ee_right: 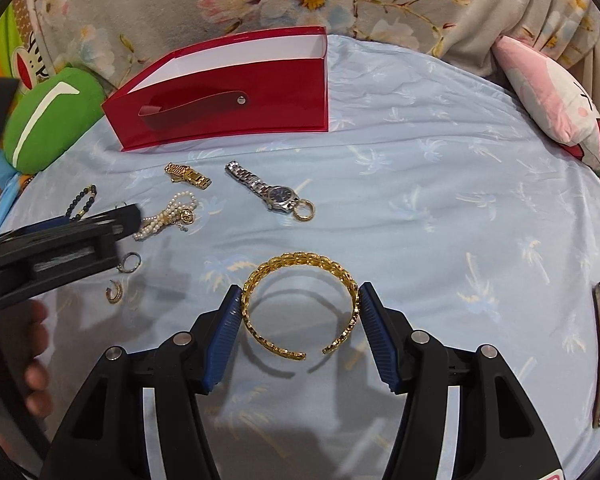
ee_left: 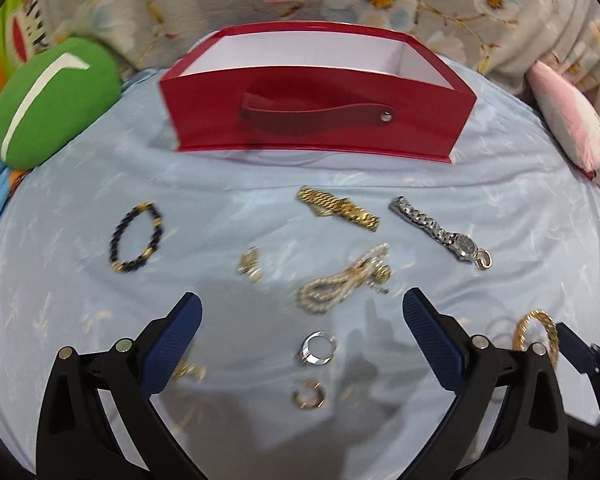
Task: Organize jewelry
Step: 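Grasp the pearl strand with the left tool while the right tool lifts the bangle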
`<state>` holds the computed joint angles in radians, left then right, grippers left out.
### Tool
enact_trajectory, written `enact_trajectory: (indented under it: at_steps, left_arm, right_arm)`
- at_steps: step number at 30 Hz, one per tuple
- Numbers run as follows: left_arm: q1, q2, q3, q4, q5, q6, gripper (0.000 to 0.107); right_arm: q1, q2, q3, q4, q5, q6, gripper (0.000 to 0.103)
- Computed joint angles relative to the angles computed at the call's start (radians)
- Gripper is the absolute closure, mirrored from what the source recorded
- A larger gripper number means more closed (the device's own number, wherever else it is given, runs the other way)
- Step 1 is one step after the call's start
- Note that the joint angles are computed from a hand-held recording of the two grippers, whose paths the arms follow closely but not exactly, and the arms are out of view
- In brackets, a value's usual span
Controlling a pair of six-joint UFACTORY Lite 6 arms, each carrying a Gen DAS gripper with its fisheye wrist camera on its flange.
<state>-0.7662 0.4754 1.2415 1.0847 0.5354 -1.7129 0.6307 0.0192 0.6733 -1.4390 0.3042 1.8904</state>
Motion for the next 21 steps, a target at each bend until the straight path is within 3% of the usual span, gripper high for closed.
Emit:
enact_trajectory:
  at_steps: [2,6,9,11,12,14,16,21]
  left_arm:
    - [0.010,0.067,0.072,-0.021,-0.026,0.053,0.011]
    - [0.055,0.153,0.149,-0.169,-0.134,0.219,0.039]
    - [0.034,0.176,0.169,-0.123,-0.095,0.188,0.044]
    - [0.027,0.172,0.163,-0.099,-0.088,0.160,0.055]
    - [0.027,0.165,0.155,-0.089,-0.090,0.147,0.068]
    - [0.044,0.131,0.111,-0.085,-0.152,0.135,0.080]
    - [0.055,0.090,0.062,-0.075,-0.201,0.108,0.083]
    - [0.025,-0.040,-0.087,0.112,-0.213,-0.120,0.084]
  right_arm:
    - [-0.010,-0.014,-0.010,0.013,-0.006,-0.012,0.045]
    - [-0.032,-0.036,-0.028,0.022,-0.024,-0.022,0.045]
    - [-0.040,-0.042,-0.034,0.014,-0.034,-0.014,0.045]
    - [-0.041,-0.041,-0.032,0.015,-0.040,-0.012,0.045]
    - [-0.039,-0.041,-0.031,0.016,-0.040,-0.013,0.045]
    - [-0.038,-0.042,-0.030,0.006,-0.043,-0.005,0.045]
    - [-0.035,-0.044,-0.030,0.003,-0.042,-0.003,0.045]
    - [-0.025,-0.054,-0.030,0.028,-0.036,-0.025,0.045]
